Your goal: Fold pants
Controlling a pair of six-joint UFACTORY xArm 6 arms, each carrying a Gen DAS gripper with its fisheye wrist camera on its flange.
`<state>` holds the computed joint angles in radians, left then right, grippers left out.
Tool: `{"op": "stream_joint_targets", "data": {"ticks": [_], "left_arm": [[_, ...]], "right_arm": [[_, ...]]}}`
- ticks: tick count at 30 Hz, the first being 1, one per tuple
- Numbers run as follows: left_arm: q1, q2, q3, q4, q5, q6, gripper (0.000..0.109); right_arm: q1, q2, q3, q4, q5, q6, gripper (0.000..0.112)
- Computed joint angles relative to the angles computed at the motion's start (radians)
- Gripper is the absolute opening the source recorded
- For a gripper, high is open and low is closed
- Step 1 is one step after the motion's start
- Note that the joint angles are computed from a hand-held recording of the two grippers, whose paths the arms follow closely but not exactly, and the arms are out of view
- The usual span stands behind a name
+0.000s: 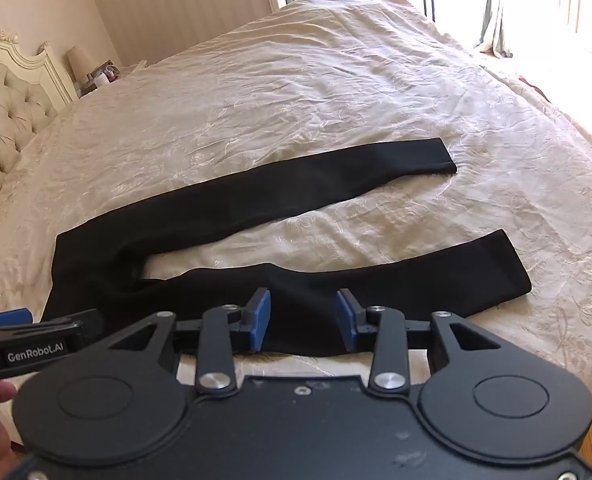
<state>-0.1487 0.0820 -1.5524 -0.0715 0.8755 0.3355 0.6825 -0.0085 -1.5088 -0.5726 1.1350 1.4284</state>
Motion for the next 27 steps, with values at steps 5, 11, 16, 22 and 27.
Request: {"op": "stream_joint_targets", "data": {"ticks": [5, 11, 16, 22, 27], "left_arm": [[0.001, -0.052, 0.065, 0.004, -0.065, -0.032, 0.093], [-0.004, -0.060, 0.069, 0.035, -0.073, -0.040, 0.094], [0.003, -0.075, 0.078, 0.002, -0.043, -0.043, 0.094], [0.002, -0.095, 0.100, 0.011, -0.030, -0.071, 0.093], [0.002, -0.105, 0.111, 0.004, 0.004, -0.066, 0.093]], "right_arm": [[0.011, 0.005, -0.012, -0.026, 0.013, -0.011, 0.039], [0.056, 0.028, -0.071, -0.080, 0.103, -0.016, 0.040], [0.064, 0.041, -0.097, -0.057, 0.142, 0.021, 0.042], [0.058, 0.039, -0.094, 0.011, 0.134, -0.042, 0.042], [0.064, 0.054, -0.121, 0.032, 0.168, -0.070, 0.042]]}}
